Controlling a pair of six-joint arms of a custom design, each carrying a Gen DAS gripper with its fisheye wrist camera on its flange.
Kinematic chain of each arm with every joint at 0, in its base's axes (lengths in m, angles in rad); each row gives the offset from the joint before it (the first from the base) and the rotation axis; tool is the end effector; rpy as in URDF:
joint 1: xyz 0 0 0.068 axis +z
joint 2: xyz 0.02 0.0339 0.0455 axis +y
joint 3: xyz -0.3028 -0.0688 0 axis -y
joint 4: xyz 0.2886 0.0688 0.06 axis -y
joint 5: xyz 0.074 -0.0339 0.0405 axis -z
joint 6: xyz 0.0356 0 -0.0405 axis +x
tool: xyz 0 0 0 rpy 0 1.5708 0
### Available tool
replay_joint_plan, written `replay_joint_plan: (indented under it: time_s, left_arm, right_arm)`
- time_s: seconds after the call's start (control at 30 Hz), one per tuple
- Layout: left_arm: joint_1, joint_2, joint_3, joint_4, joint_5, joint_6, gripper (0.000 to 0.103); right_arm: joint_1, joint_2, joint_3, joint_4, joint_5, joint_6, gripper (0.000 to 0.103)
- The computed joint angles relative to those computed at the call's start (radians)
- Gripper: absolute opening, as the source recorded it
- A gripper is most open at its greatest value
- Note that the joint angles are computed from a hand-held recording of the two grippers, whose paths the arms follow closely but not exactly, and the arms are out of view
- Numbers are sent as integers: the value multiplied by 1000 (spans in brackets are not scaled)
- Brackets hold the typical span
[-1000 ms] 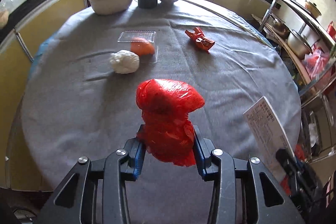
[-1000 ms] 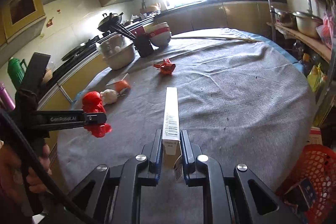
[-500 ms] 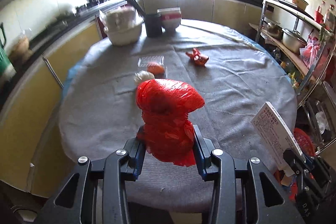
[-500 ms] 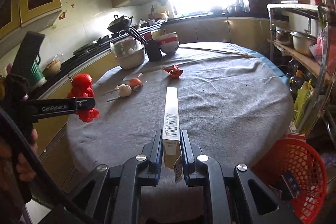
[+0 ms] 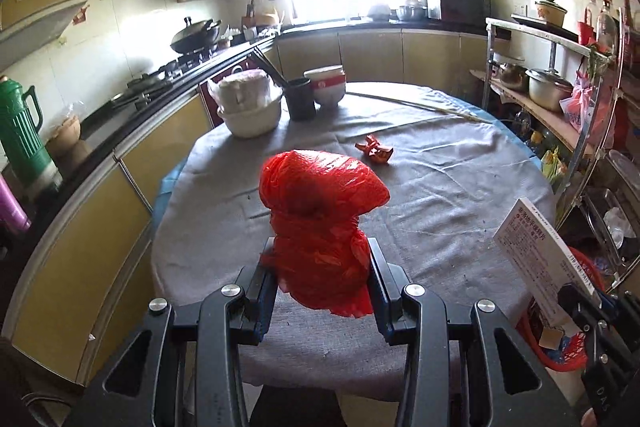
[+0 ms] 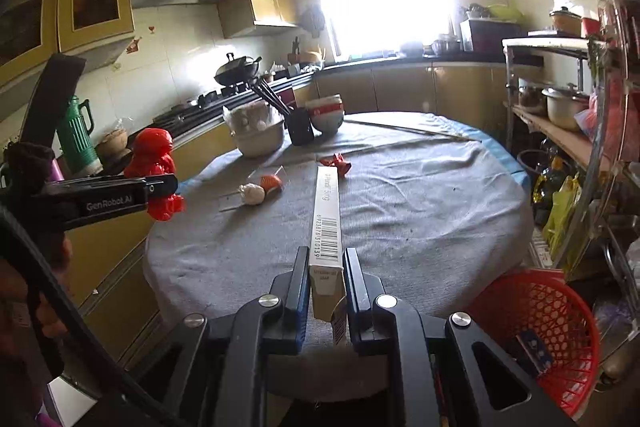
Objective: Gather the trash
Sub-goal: 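Carry the white carton and red bag toward the red basket with both tools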
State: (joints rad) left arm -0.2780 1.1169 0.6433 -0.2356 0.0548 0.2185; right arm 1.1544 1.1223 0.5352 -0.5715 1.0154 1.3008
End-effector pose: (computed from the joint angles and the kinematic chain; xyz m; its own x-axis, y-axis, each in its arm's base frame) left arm 0.2443 -0.0717 0.2361 -0.5433 0.3801 -0.7486 0.4423 0.8875 0.1297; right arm 0.1083 0.1701 0.1914 -0.4309 0.2821 -0.8572 0.2653 0.9475 0.1785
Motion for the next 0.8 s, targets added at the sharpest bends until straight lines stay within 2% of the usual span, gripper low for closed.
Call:
replay_joint_plan:
  time_s: [0.13, 0.37, 0.8]
  left_arm:
    - [-7, -22, -7, 3, -6, 5, 42]
    - [-29, -39, -24, 6, -31, 12, 42]
    - [-91, -83, -46, 12, -89, 16, 42]
  right_arm:
    - [37, 21, 29, -78, 35, 61, 17]
    - [50, 20, 32, -97, 51, 79, 17]
    - [112, 8, 35, -243, 97, 259, 17]
